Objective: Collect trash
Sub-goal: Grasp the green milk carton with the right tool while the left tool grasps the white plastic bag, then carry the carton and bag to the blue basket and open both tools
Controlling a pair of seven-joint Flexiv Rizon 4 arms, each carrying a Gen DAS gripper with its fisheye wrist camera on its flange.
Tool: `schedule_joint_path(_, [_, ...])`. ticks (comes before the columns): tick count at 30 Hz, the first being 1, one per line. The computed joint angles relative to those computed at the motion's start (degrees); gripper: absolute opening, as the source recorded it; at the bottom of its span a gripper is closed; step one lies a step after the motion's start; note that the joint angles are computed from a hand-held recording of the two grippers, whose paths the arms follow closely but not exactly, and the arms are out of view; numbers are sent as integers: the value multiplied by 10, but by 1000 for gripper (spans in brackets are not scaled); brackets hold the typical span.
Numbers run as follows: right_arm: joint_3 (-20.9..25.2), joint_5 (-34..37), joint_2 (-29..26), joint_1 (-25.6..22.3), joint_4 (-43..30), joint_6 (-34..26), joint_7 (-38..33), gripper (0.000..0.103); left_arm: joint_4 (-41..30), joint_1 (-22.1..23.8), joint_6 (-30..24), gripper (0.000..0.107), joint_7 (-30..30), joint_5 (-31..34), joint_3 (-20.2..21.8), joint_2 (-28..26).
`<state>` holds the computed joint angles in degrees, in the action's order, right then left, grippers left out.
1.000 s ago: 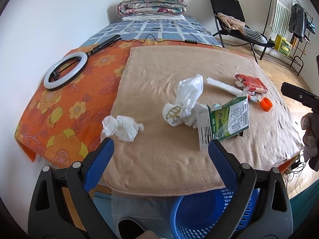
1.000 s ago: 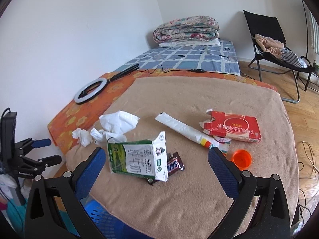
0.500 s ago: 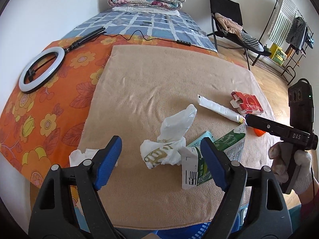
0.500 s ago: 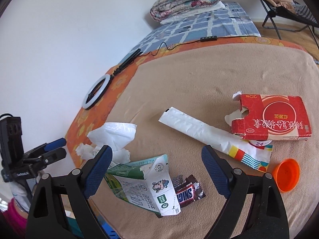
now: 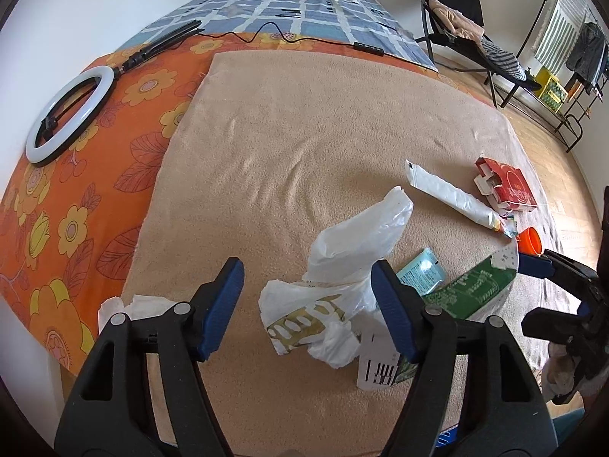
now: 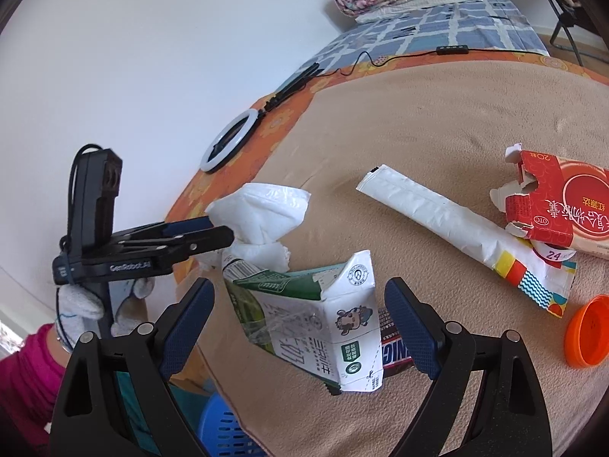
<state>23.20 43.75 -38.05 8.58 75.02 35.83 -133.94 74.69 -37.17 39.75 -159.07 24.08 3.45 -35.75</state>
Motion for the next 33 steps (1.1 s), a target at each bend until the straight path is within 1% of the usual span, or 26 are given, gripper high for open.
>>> schedule_joint_path(1, [1,-2,6,0,7,3,-8,85,1,3,1,61,2,-3,-2,-1])
schedule_joint_path(2, [0,-7,11,2,14,6,-16,76,4,5,5,58,3,-6,-3,-1])
schedule_joint_path(3, [-1,-13,17,4,23,10,-24,72,9,8,13,57,4,-9,-5,-1])
schedule_joint_path(4, [-5,-21,22,8,33,19,-31,71,12,9,17,56,5,-12,-5,-2])
schedule_joint_path(7, [-9,-39,38,16,66,48,-54,63,15,11,21,44,14,-17,-7,-4])
schedule_joint_path(8, [-8,-45,41,16,73,49,-62,60,17,11,25,43,13,-18,-6,-3])
schedule_joint_path(9, [-8,-51,45,17,80,50,-71,60,18,10,27,42,12,-19,-5,-3])
schedule_joint_path(10, [-8,-57,50,19,88,56,-80,60,19,10,29,38,12,-19,-4,-3])
schedule_joint_path(11, [-11,-68,56,28,100,74,-85,60,21,10,34,31,13,-20,-5,-3])
schedule_joint_path(14, [-27,-112,63,59,128,142,-81,61,24,9,43,28,10,-22,-3,-2])
schedule_joint_path(15, [-26,-121,61,61,131,154,-76,66,25,10,46,28,10,-24,-3,-3])
schedule_joint_path(17, [-22,-131,52,60,124,159,-61,73,26,10,51,25,11,-26,-3,-4])
schedule_joint_path(20, [-16,-147,32,59,104,147,-32,73,22,8,50,24,15,-26,-2,-7])
schedule_joint_path(23, [0,-145,15,51,84,131,-31,73,22,7,52,23,14,-27,0,-7])
schedule_joint_path(26, [9,-143,11,49,78,121,-40,73,24,8,55,19,15,-29,0,-6])
schedule_joint_path(27, [10,-144,15,51,85,130,-46,71,26,7,56,18,13,-28,1,-5])
schedule_joint_path(28, [12,-145,19,52,93,139,-55,65,27,7,56,15,11,-27,3,-3])
schedule_joint_path(30, [14,-145,26,50,100,135,-61,58,33,6,61,14,3,-25,5,2])
schedule_joint_path(31, [18,-137,30,43,103,132,-66,56,35,6,61,11,0,-23,6,4])
schedule_joint_path(33, [26,-118,39,29,105,121,-74,46,40,3,60,9,-8,-16,10,11])
